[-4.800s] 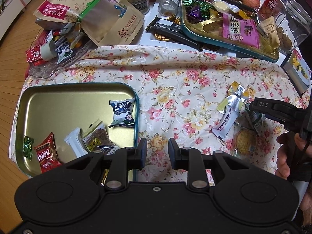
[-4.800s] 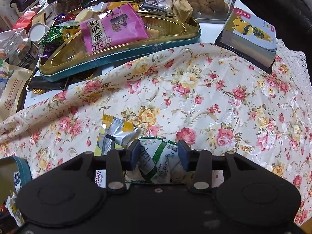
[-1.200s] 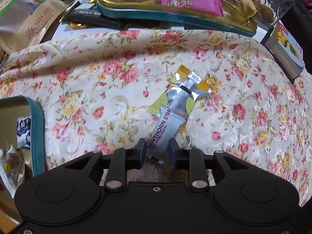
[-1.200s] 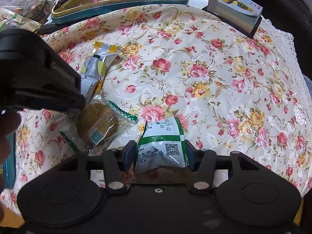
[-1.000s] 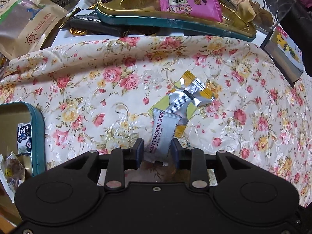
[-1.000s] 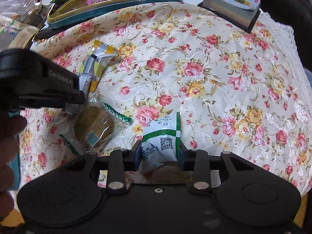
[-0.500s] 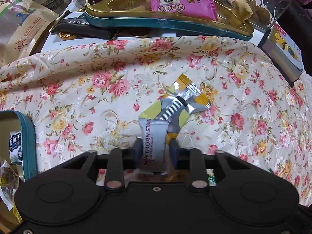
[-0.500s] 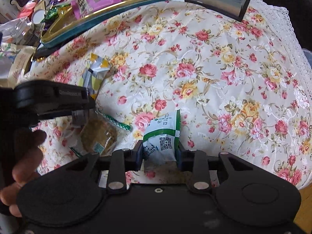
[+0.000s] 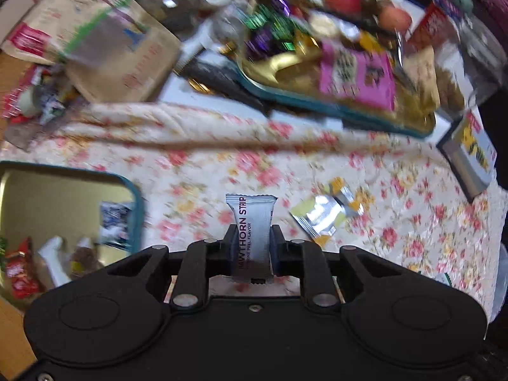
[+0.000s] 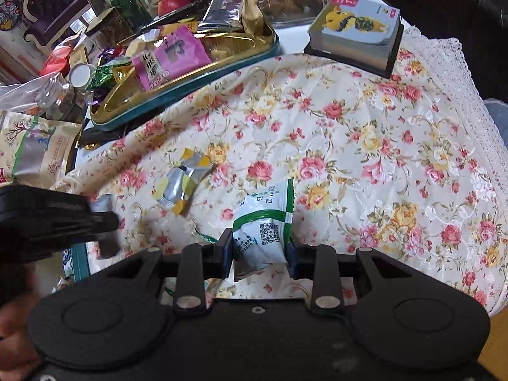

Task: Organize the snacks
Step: 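Grasp the white hawthorn strip with the left tool while the right tool carries the packet toward the gold tray, then open both tools over the gold tray to drop the strip and packet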

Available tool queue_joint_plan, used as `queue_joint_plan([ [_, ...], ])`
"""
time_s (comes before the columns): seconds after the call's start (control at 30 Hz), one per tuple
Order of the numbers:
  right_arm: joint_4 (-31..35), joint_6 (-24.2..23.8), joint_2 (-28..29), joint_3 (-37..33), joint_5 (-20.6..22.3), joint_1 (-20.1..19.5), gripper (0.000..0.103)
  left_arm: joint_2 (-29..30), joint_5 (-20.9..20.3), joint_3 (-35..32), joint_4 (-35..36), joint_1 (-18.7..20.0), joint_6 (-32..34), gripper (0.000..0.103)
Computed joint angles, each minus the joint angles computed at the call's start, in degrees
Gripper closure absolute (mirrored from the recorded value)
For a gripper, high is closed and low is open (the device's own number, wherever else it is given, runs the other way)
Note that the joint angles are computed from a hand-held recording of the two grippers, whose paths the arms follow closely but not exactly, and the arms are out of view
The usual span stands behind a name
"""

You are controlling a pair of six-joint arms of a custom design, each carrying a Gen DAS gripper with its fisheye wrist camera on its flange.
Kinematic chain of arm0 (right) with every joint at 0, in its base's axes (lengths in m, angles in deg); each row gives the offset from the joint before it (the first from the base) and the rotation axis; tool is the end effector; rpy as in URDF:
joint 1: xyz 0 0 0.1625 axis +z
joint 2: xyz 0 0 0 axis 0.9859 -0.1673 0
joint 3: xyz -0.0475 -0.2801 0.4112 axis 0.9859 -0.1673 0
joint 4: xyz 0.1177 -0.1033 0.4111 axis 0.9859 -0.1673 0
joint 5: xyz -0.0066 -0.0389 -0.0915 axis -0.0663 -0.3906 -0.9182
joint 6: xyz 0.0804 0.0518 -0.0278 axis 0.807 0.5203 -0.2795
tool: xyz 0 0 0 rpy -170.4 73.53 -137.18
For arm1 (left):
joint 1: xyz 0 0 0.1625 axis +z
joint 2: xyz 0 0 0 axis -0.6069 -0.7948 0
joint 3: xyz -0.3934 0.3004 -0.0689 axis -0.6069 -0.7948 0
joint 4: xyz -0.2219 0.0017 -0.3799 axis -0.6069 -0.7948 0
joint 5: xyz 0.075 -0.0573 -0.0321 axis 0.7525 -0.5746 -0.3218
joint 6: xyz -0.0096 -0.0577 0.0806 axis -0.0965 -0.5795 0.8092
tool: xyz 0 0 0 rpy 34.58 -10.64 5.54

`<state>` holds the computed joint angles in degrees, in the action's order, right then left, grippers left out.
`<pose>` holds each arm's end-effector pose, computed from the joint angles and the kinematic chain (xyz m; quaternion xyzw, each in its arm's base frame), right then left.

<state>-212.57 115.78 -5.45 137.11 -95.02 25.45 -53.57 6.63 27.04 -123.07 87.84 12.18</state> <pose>0.2209 -0.5700 0.2265 -0.2393 -0.8689 0.2951 0.3174 -0.3334 -0.7097 0.1621 0.1411 0.9309 -0.0951 0.3233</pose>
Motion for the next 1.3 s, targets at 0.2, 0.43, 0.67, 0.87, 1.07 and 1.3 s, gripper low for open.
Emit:
queue_joint_plan([
  [0.2,-0.2,-1.9,2.5,-2.9,-1.3,1.6,0.069,-3.8,4.2,-1.5,2.8,1.8,-0.2,0.076],
  [0.43,1.0,-4.3,7.3,-8.4,0.3,3.9,0.069,-7.1,14.1,-2.9,11.5,4.9,-5.5,0.076],
  [0.67,3.4,-9.9,14.0,-15.8,3.0,6.5,0.069,-7.3,13.6,-9.1,21.0,9.2,-9.3,0.076],
  [0.87,6.5,-15.0,18.0,-20.3,9.4,7.7,0.069,-6.7,18.5,-10.4,25.0,10.4,-11.9,0.076],
  [1.07,8.6,-18.6,21.7,-24.4,11.9,9.1,0.069,-7.0,14.7,-11.5,25.6,11.7,-11.9,0.075],
  [1.3,10.2,-21.0,24.6,-27.7,12.9,10.3,0.069,-6.9,15.2,-12.6,28.2,12.5,-14.7,0.075],
])
